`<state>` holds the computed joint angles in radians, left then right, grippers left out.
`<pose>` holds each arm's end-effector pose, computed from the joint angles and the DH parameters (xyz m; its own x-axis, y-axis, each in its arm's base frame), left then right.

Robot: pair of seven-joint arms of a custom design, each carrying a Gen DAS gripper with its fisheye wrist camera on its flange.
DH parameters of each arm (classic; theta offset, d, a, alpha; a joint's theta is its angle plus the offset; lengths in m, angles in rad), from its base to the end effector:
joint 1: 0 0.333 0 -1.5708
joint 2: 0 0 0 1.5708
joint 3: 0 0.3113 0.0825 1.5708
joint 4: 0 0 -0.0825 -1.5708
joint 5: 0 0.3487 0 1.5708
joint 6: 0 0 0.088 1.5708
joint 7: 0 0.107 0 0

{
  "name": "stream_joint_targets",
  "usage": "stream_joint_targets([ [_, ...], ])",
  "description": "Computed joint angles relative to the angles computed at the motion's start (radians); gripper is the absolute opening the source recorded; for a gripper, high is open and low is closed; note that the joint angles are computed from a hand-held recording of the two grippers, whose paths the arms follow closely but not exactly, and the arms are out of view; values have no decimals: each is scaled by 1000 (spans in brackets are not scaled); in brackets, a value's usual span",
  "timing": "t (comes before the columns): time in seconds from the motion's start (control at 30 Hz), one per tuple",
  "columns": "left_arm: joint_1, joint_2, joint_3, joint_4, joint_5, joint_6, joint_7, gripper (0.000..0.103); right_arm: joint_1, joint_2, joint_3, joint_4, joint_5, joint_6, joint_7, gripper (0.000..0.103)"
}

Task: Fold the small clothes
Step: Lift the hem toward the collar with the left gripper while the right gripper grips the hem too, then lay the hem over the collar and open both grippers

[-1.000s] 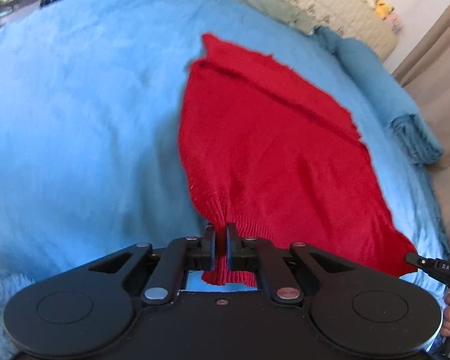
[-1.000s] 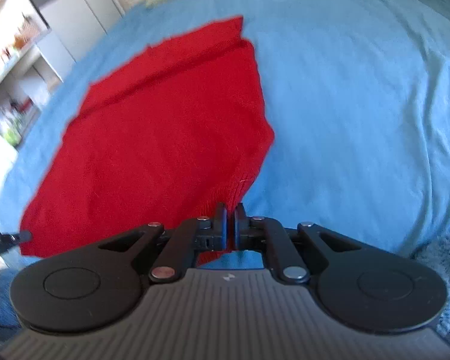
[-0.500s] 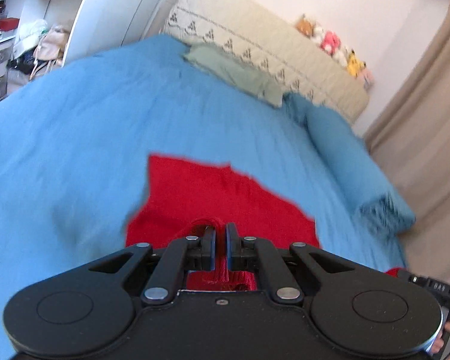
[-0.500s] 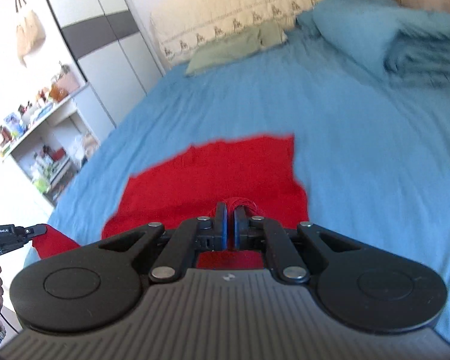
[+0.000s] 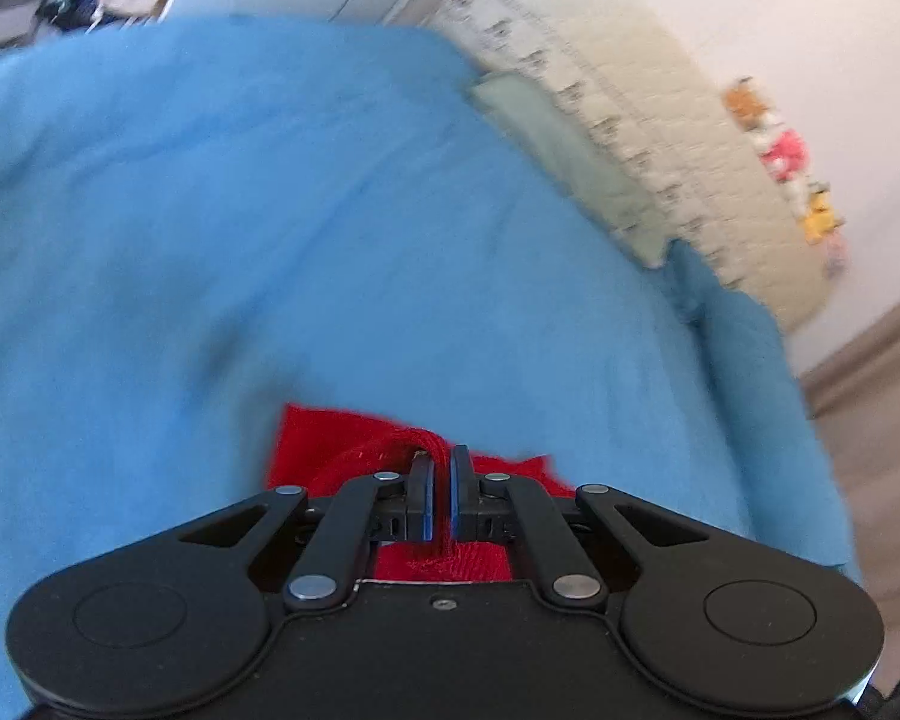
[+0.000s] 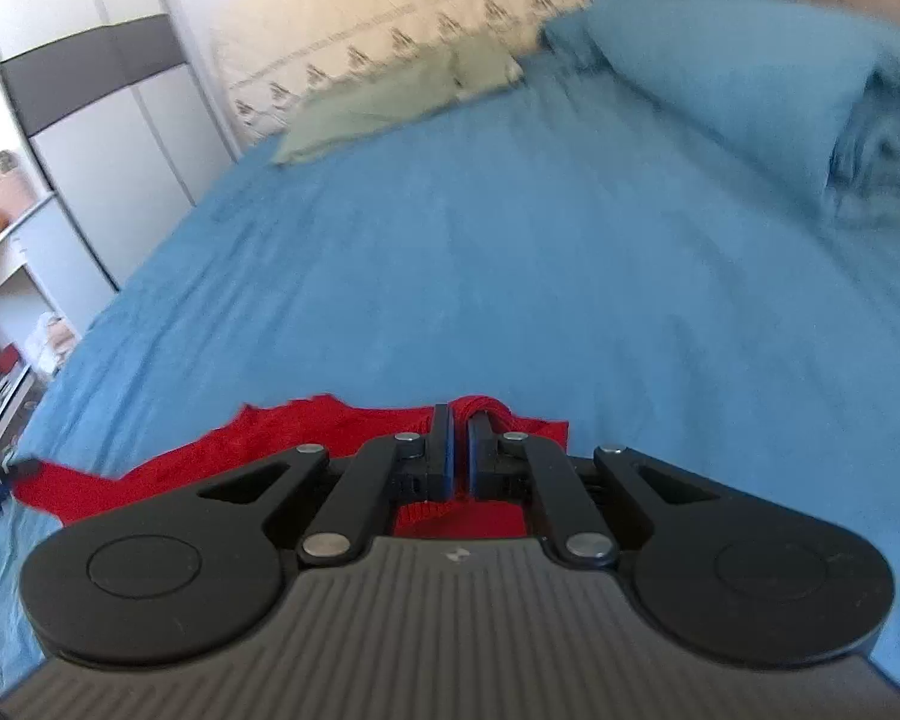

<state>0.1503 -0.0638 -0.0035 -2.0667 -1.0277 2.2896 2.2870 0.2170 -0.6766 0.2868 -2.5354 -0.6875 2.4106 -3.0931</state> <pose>0.5300 0.0588 0.5100 -0.1577 -0.7916 0.5903 -0.8366 -0.2105 -0.5058 0.3127 0.1881 0.5536 -0.5283 -0.7974 -0.2917 -0.4290 0.5472 -0.7187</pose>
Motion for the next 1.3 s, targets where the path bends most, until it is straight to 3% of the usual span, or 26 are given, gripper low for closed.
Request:
stream_joint_targets([
  [0.17,-17,6,-16,-33,-3,69,117,5,-41,75,-22,-39,-56,89,15,20],
  [0.43,-19,43,-26,-34,-17,98,75,6,-49,109,-46,-71,-70,128,20,24],
  [0.47,-21,30,-29,-46,-17,117,90,16,-51,115,-40,-67,-71,119,21,27],
  [0.5,-26,18,-32,-57,-18,139,112,28,-50,120,-35,-65,-74,112,19,41],
  [0.53,-30,3,-32,-71,-27,155,135,58,-46,114,-29,-66,-78,106,23,64],
  [0.57,-36,-8,-33,-81,-41,173,152,79,-47,106,-19,-70,-89,102,36,75],
  [0.6,-43,-28,-32,-98,-67,199,186,82,-50,95,-2,-73,-106,89,54,84],
  [0.67,-59,-67,-29,-126,-110,241,252,91,-38,79,9,-74,-123,73,59,85],
  [0.8,-106,-145,-19,-169,-150,284,416,94,-5,71,17,-51,-137,37,11,85],
  [0.87,-139,-185,-25,-197,-149,317,516,101,9,74,19,-36,-148,25,-17,85],
  [1.0,-209,-222,-47,-255,-78,366,684,103,26,115,20,0,-167,29,-63,85],
  [1.1,-238,-174,-79,-273,33,422,663,103,38,175,12,24,-168,37,-82,85],
  [1.3,-225,-12,-103,-227,239,488,391,103,49,313,-2,68,-206,37,-53,86],
])
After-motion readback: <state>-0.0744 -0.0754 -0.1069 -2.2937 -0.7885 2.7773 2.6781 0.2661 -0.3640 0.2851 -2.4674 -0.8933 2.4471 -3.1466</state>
